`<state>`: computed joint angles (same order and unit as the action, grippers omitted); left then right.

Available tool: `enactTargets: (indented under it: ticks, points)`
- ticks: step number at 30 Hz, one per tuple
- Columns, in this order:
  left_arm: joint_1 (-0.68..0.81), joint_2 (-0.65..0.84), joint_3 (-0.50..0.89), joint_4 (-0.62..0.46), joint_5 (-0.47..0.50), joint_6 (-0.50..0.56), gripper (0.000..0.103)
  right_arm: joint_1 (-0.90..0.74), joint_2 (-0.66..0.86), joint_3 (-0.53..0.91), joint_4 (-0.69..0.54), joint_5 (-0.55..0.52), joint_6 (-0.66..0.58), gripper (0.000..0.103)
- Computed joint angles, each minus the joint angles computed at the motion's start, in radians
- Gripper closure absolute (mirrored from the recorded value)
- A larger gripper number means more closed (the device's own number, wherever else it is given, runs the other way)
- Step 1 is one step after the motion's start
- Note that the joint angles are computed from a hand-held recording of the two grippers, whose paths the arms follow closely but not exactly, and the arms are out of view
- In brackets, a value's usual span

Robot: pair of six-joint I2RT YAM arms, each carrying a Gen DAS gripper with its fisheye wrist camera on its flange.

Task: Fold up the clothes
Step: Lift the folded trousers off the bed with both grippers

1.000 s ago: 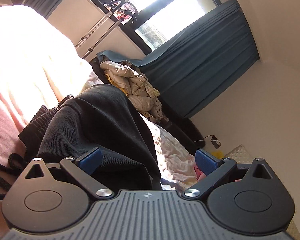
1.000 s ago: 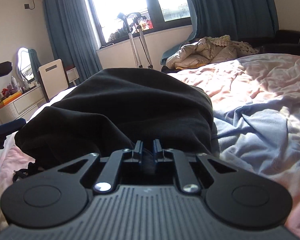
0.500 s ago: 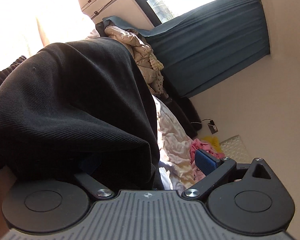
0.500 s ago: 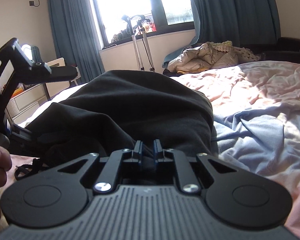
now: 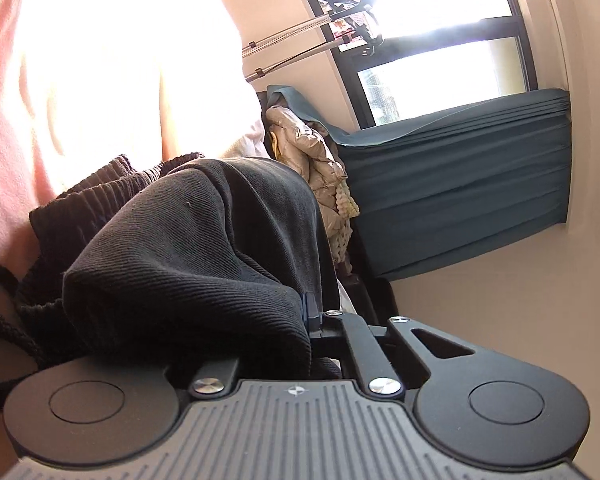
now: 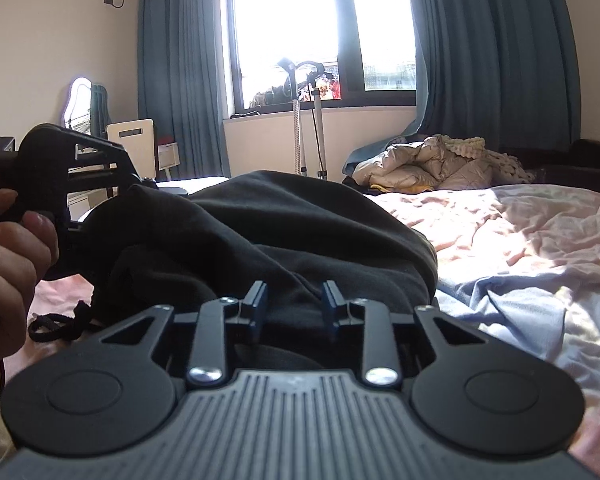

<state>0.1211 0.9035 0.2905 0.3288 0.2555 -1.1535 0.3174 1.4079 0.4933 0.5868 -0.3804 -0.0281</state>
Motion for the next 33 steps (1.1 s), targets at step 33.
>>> enactTargets:
  ticks: [33]
  points:
    - [0.037,-0.164,-0.079,0.087,0.078,0.026,0.097,0.269,0.161,0.165,0.07,0.434,-0.509,0.054]
